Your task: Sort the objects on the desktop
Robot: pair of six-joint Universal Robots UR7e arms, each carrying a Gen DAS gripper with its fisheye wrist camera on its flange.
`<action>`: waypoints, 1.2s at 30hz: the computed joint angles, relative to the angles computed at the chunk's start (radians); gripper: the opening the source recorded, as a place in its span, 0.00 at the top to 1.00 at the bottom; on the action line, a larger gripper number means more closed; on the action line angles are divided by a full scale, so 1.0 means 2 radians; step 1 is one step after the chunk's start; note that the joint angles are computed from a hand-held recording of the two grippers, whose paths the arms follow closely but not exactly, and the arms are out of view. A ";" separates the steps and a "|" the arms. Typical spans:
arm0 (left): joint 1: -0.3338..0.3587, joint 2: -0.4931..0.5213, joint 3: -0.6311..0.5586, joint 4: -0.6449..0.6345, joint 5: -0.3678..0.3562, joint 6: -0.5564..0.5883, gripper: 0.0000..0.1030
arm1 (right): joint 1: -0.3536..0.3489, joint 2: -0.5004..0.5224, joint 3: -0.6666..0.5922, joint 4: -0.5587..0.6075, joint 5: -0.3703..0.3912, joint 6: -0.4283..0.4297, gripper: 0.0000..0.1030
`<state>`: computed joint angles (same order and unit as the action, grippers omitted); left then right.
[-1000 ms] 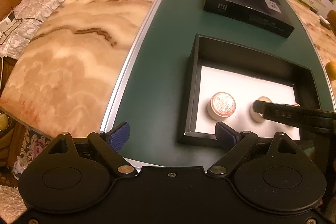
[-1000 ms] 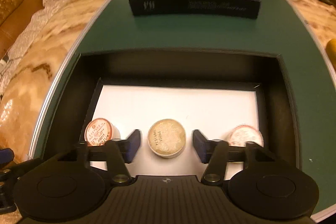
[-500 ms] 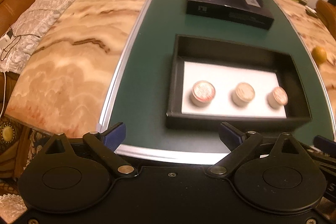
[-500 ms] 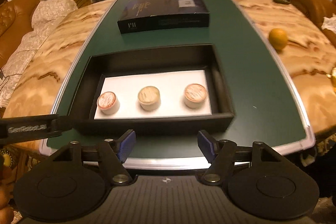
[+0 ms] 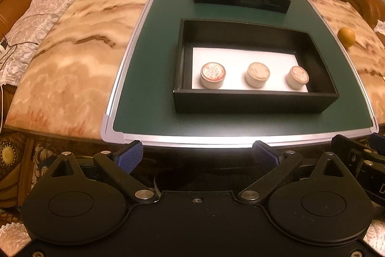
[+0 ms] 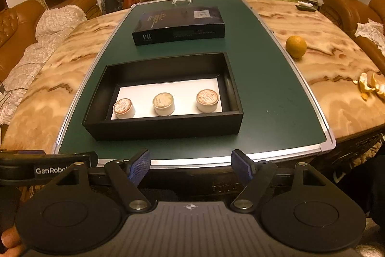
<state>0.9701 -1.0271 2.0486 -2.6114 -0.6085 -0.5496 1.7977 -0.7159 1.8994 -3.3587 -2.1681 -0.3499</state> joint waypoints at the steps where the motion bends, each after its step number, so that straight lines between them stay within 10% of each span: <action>1: -0.001 -0.001 0.001 0.002 0.000 -0.002 0.04 | 0.000 -0.001 0.002 -0.001 0.000 0.000 0.25; 36: 0.023 0.025 -0.031 0.030 -0.025 0.006 0.03 | -0.014 0.019 -0.023 0.029 -0.008 0.002 0.21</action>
<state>1.0163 -0.9774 1.9870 -2.5508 -0.6575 -0.5381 1.7693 -0.6785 1.8541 -3.3013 -2.1850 -0.3468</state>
